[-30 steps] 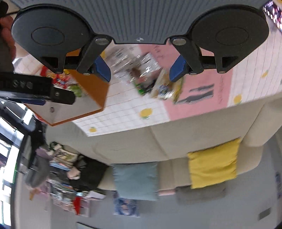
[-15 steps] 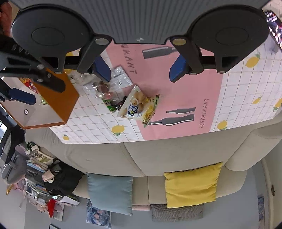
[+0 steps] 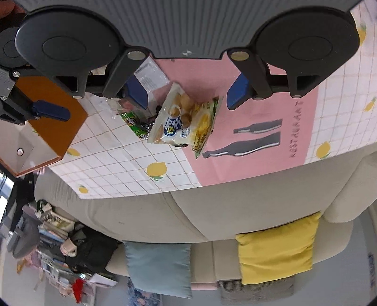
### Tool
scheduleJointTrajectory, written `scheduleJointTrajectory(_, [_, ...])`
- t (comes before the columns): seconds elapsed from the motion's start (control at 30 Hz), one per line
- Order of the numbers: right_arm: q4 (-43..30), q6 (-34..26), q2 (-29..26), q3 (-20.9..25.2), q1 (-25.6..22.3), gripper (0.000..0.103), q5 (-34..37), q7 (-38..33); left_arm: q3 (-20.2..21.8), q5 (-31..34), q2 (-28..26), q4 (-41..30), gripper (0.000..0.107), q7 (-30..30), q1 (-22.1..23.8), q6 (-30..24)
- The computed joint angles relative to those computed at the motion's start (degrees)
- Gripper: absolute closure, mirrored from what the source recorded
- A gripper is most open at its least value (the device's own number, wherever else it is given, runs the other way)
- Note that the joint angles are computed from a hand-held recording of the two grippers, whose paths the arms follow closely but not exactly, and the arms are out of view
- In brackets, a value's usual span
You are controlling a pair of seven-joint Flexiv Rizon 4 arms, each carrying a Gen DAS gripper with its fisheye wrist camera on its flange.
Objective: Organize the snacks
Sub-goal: 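Grasp the white-blue bread bag with left tool while right tool grasps wrapped brown cake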
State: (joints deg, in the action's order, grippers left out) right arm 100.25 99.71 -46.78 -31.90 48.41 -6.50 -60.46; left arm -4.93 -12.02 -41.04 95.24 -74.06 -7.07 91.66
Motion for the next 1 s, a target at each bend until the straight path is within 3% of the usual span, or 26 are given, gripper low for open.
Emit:
scheduleJointTrajectory(0.3, [-8.2,-5.2,-3.1,9.4,-9.1,0.041,-5.2,2.3,-1.5,1.5,-8.5,-10.2,0.016,6.7,1.0,-2.0])
scheduleJointTrajectory(0.53, [-11.2,-8.2,-3.8,17.8,-16.0,0.041,-8.9,4.3,3.2,1.5,-12.9,-16.7,0.015,6.7,-2.2,-4.4])
scheduleJointTrajectory(0.67, [-11.8,-9.0,-4.1,20.1,-18.1,0.041,-10.0,5.6,3.8,1.3,-14.8,-19.5,0.013,6.2,-2.3,-6.8])
scheduleJointTrajectory(0.77, [-11.9,-9.0,-4.2,21.0,-18.9,0.041,-10.2,6.8,1.3,0.5,-15.4,-20.0,0.012,6.3,-0.7,-8.1])
scheduleJointTrajectory(0.93, [-11.3,-7.6,-4.2,22.0,-19.8,0.057,-10.8,6.9,-0.2,0.0,-15.2,-19.2,0.023,6.5,0.1,-7.6])
scheduleJointTrajectory(1.0, [-10.9,-7.4,-4.1,21.4,-19.3,0.059,-10.9,7.1,-0.3,-0.4,-14.9,-19.0,0.026,6.1,0.1,-8.0])
